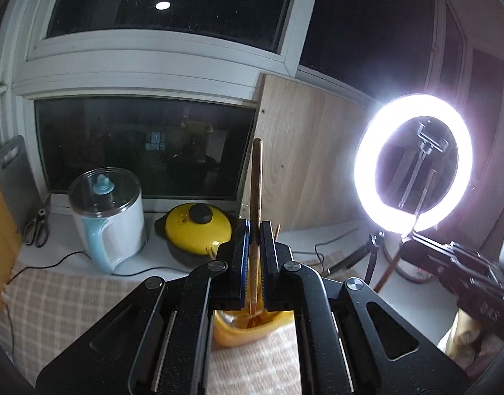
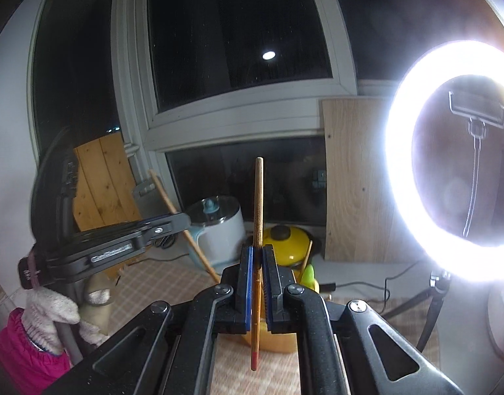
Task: Organize utensils
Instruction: 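Carry both held chopsticks up over the yellow bucket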
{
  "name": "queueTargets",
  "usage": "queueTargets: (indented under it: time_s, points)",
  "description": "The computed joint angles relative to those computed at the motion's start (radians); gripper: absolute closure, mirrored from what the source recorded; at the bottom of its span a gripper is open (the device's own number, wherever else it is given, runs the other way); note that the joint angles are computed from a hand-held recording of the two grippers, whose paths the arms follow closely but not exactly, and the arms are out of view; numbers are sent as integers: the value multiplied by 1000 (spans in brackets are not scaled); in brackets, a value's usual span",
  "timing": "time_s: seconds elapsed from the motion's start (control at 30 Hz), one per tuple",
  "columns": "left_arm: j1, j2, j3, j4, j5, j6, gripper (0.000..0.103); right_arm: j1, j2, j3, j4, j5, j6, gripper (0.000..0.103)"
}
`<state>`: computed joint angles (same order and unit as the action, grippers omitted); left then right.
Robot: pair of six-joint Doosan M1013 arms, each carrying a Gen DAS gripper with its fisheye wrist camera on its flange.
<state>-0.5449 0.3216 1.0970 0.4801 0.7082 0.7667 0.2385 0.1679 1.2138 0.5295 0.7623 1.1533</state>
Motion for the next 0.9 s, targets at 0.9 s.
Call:
queueTargets:
  time_s: [0.9]
  points:
    - [78, 179, -164, -283, 47, 296, 100, 63, 111, -27, -293, -132, 285, 100]
